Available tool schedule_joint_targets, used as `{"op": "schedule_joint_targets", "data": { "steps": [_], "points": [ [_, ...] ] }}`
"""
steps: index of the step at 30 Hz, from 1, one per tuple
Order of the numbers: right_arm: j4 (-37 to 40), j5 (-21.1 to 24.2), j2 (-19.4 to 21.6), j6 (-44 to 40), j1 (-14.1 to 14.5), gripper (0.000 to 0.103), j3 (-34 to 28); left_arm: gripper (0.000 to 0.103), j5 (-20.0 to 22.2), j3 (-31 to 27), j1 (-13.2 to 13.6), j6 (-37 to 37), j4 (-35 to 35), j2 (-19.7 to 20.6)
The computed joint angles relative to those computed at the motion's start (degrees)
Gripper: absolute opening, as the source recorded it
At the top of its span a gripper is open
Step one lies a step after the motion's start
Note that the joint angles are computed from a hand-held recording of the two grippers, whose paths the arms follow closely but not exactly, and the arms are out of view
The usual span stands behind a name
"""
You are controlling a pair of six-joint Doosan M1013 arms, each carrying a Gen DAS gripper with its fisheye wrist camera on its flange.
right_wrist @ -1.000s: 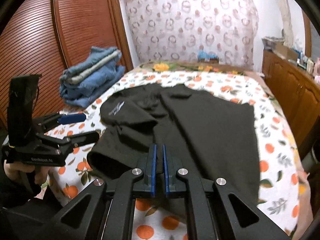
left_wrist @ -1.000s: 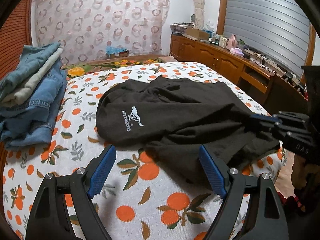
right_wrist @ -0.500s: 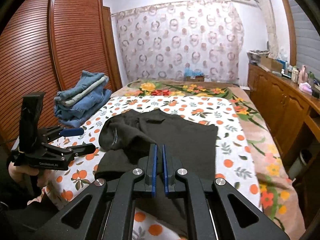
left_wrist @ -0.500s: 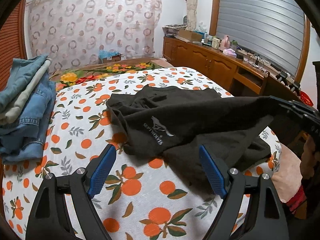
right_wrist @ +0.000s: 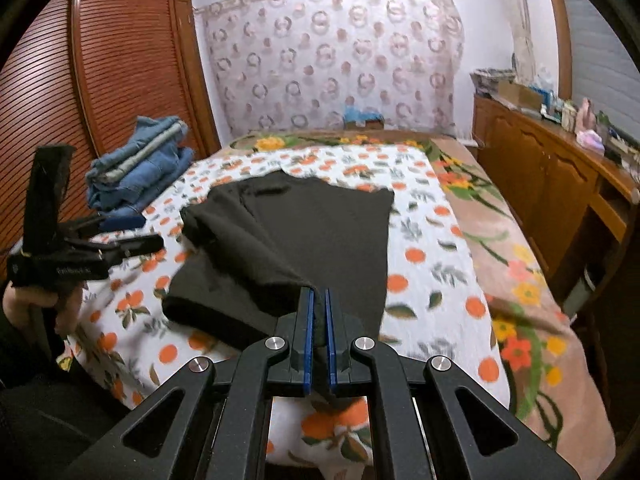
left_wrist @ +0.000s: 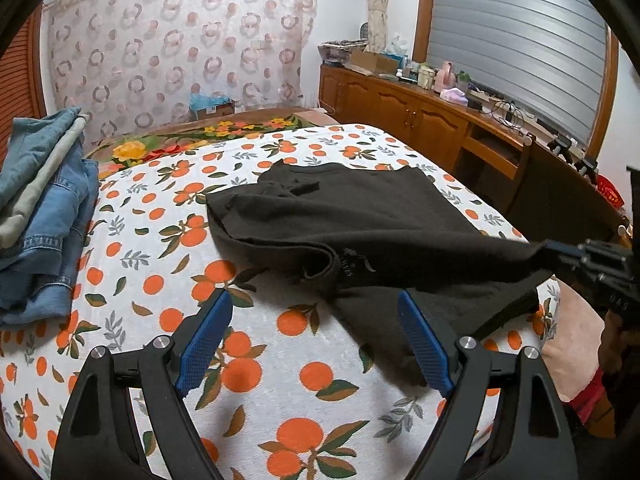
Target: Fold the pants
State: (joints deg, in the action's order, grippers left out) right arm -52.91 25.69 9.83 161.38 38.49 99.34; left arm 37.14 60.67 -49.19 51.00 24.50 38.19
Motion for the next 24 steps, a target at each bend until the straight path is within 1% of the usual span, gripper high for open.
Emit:
{"op": "schedule_joint_targets", "data": {
  "steps": [4, 7, 10, 12, 14, 15, 17, 19, 21, 24],
  "points": [
    [4.3, 1.3, 0.8, -3.3, 0.0, 0.005, -0.4, 0.085, 0.5, -0.4, -0.1, 0.4, -0.2, 0.3],
    [10.4, 1.2, 0.4, -8.1, -1.5, 0.005, -0.3, 0.085, 1.0, -0.6, 0.0, 0.3, -0.2, 0.5],
    [12.9, 0.6, 0.5, -9.3, -2.1, 0.005, -0.2, 0.085, 1.0, -0.2, 0.1, -0.7, 0.4, 0.3],
    [13.0, 0.1, 0.4, -8.9, -2.3, 0.005, -0.2, 0.085, 0.9, 0.1, 0.2, -1.5, 0.8, 0.1],
    [12.5, 0.2, 0.4, -8.7, -2.4, 0.013, -0.3, 0.085, 0.9, 0.4, 0.3, -2.1, 1.1, -0.1],
    [11.2, 0.6, 0.3, -7.6, -2.2, 0.015, -0.3, 0.085, 0.9, 0.6, 0.4, -2.6, 1.5, -0.2],
    [8.8, 0.6, 0.0, -5.8, -2.1, 0.024, -0.2, 0.085, 0.9, 1.1, 0.5, -3.8, 2.5, -0.5],
    [5.9, 0.2, -0.1, -3.5, -2.0, 0.029, -0.1, 0.085, 0.7, 1.6, 0.8, -5.0, 3.2, -0.8],
    [4.2, -0.3, -0.1, -2.2, -1.9, 0.03, -0.2, 0.085, 0.7, 2.0, 0.9, -6.0, 4.0, -1.0],
    [3.3, -1.1, 0.2, -2.9, -1.7, 0.03, -1.1, 0.085, 0.8, 2.8, 1.2, -7.7, 5.2, -1.4]
  ]
}}
